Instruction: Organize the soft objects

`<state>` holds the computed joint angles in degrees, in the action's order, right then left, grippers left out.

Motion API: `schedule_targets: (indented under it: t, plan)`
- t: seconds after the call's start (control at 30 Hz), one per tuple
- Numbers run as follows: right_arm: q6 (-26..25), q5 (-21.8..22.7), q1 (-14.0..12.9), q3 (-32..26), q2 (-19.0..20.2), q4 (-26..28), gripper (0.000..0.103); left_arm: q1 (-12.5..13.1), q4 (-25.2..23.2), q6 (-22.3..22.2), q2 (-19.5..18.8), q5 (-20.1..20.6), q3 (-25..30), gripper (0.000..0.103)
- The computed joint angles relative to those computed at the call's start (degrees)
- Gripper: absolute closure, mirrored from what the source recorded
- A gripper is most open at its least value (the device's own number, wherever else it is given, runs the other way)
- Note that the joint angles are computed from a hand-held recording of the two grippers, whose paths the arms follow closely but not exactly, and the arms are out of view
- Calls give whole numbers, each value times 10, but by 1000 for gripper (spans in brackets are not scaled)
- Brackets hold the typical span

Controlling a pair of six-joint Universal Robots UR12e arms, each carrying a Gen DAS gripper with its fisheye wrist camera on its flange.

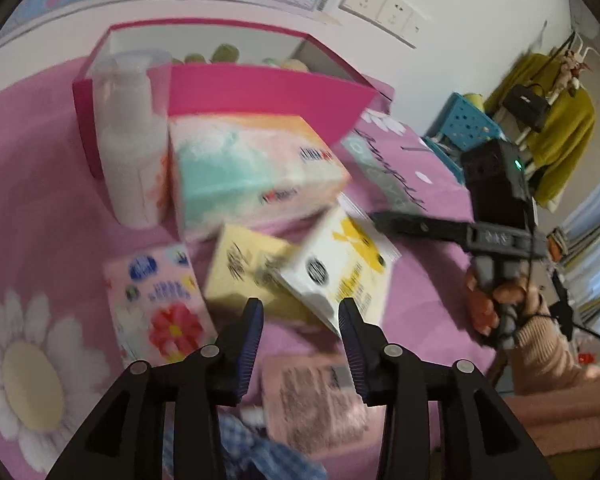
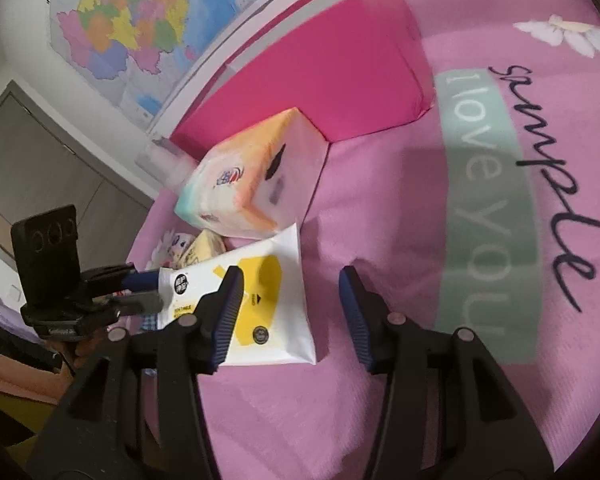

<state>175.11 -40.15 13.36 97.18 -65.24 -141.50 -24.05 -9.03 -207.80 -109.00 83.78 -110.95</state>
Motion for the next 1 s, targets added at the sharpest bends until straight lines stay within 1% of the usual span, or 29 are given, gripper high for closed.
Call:
schedule_targets:
  t: [0.07,0.13,0.17,0.2,0.23,0.27,0.3,0.37,0.47,0.6,0.7,0.8,0.9,1.0]
  plan:
    - [-21,10,2,-5,1,24,51,0,-5,8,-3,-29,2,63]
    - [-38,7,6,-11,3,41,51,-4,-15,13,-8,-35,7,64]
    - [-48,13,6,-15,3,55,52,-5,-25,14,-10,-37,11,66]
    - [-56,19,7,-15,3,66,52,-6,-26,10,-13,-39,14,73]
    - [-57,18,8,-15,3,68,53,-5,-22,7,-15,-45,16,77]
    - [-65,14,9,-15,1,75,60,-5,-22,4,-17,-44,18,79]
    - [-60,7,10,-12,-1,68,61,-6,-23,3,-17,-38,20,80]
    - [-45,6,9,-6,-4,61,70,-8,-25,1,-15,-21,21,80]
    - [-29,14,5,8,-14,37,76,-4,-23,-2,-12,-27,19,80]
    - [-4,6,2,19,-28,-7,77,-4,-15,9,-8,-23,21,80]
    - [10,-2,2,14,-34,-34,77,-4,-5,21,-6,-15,28,80]
    - [21,-8,3,6,-35,-60,77,2,0,32,-4,-12,38,80]
    - [28,-13,4,-9,-30,-83,77,4,-4,46,-6,10,54,80]
    - [37,-28,6,-28,-21,-109,77,7,-13,59,-11,29,76,80]
